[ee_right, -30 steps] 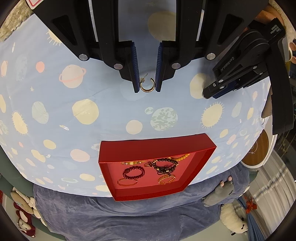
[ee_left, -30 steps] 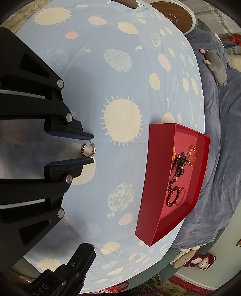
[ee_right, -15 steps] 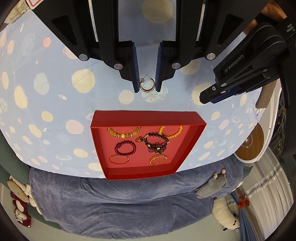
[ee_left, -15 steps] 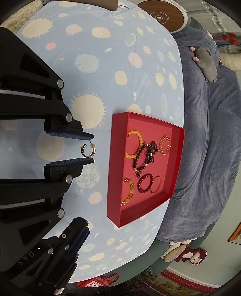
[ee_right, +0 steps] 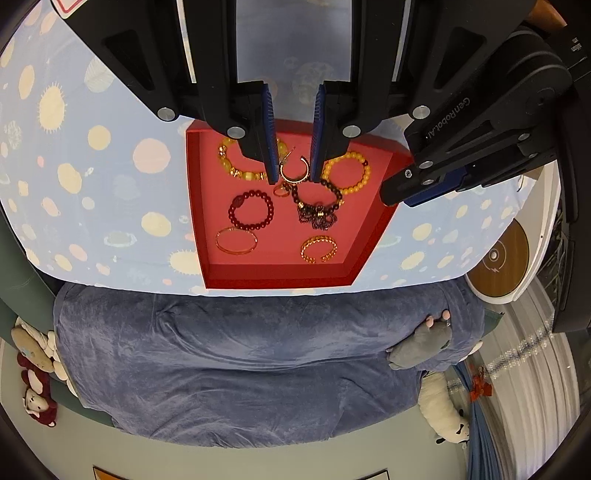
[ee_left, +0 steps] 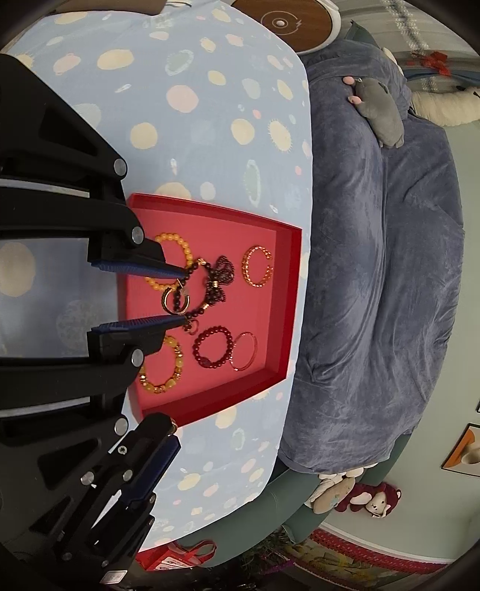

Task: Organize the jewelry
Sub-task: 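Carry both hoop earrings into the red box with both grippers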

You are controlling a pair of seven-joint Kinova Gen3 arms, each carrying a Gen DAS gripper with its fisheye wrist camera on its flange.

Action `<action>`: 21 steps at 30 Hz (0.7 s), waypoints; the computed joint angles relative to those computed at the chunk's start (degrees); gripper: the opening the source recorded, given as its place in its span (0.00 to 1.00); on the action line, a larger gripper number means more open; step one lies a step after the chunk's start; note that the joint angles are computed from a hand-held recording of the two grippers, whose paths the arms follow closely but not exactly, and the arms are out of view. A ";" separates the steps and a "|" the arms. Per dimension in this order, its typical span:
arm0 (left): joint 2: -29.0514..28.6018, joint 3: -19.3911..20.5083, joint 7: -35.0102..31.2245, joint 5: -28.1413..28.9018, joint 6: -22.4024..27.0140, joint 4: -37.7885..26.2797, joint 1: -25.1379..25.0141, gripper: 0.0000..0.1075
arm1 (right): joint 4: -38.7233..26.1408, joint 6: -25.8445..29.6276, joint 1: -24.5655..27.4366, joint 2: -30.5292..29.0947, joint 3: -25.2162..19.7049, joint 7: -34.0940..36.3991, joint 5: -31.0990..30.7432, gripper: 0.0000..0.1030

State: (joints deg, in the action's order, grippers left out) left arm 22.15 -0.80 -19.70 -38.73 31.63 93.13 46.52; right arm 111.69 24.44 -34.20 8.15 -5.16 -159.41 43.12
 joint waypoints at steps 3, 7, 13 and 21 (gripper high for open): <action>1.68 0.72 -3.04 1.51 0.11 -2.88 -1.98 0.18 | -1.90 -0.40 0.85 1.72 0.55 2.19 -0.60 0.16; 4.29 0.46 -6.96 3.80 0.50 -6.62 -3.48 0.18 | -4.80 -0.92 1.64 4.29 1.86 6.18 -2.83 0.16; 8.31 -0.02 -13.44 8.94 0.42 -11.74 -6.03 0.18 | -9.52 -1.80 2.40 8.94 4.45 13.37 -7.85 0.16; 13.75 -0.84 -21.05 15.25 1.48 -18.41 -8.72 0.18 | -16.54 -1.54 3.83 15.48 6.44 23.44 -16.34 0.16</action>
